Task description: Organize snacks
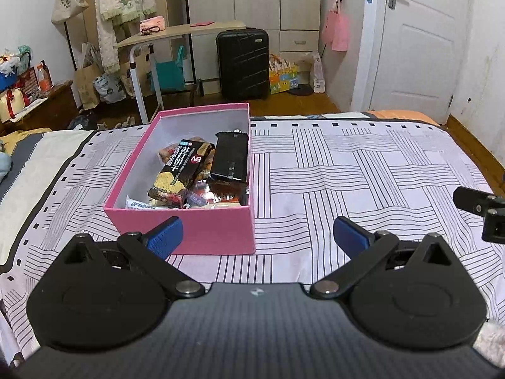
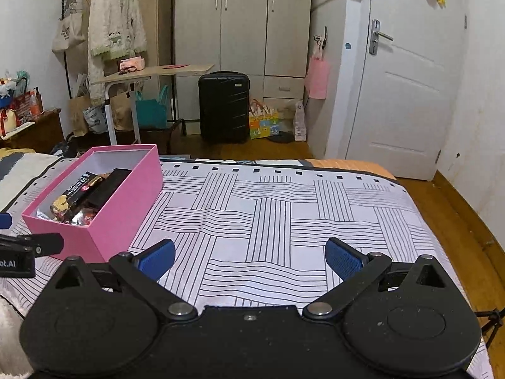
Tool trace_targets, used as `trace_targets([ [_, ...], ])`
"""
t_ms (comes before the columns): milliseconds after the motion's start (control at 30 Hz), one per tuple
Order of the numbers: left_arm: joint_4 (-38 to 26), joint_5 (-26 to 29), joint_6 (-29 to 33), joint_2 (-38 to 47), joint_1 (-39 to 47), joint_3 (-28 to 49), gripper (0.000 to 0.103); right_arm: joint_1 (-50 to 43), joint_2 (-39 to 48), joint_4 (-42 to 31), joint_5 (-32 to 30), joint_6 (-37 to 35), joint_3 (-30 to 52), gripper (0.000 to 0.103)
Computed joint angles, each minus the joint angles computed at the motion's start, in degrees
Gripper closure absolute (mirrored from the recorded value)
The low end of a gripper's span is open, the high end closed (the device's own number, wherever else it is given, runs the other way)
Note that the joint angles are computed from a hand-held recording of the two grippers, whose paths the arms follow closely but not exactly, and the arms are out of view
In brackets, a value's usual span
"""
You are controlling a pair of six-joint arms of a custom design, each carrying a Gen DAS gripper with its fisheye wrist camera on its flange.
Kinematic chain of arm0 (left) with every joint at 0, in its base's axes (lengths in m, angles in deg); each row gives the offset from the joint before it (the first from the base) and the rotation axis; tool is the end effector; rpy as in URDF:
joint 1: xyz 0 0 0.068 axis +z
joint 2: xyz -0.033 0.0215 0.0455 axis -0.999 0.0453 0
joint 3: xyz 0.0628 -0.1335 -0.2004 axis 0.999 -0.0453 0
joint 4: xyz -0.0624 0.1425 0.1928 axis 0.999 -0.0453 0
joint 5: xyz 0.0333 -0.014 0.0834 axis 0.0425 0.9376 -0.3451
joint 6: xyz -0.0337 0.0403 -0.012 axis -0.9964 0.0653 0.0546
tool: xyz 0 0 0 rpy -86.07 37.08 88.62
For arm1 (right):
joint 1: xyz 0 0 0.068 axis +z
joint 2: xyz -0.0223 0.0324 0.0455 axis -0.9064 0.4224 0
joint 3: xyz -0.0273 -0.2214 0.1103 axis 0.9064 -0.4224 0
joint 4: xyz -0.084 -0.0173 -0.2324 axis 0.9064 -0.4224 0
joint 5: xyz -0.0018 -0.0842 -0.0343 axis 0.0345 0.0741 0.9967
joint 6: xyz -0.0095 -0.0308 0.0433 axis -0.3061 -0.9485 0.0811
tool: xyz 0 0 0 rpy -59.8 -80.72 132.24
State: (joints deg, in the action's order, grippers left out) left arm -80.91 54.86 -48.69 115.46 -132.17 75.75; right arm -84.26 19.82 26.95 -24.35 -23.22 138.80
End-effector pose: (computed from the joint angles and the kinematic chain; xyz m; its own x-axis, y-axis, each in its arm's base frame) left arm 0.1492 -0.1216 0.2959 -0.6584 0.0229 -0.7523 0.0182 0.9997 0.0146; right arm 0.1640 -0.0460 0.2894 -0.5962 -0.0468 -0.8015 -0.0560 0.9983 -0.0167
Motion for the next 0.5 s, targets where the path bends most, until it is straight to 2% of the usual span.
trace_targets([
  [200, 0.0, -0.7, -0.6, 0.5, -0.7, -0.3, 0.000, -2.7, -0.2, -0.5, -4.9, -0.6, -0.4, 0.001],
  [500, 0.4, -2.2, -0.5, 0.0, -1.3, -1.0, 0.000, -0.7, 0.3, -0.9, -2.1, 0.3, -0.3, 0.001],
])
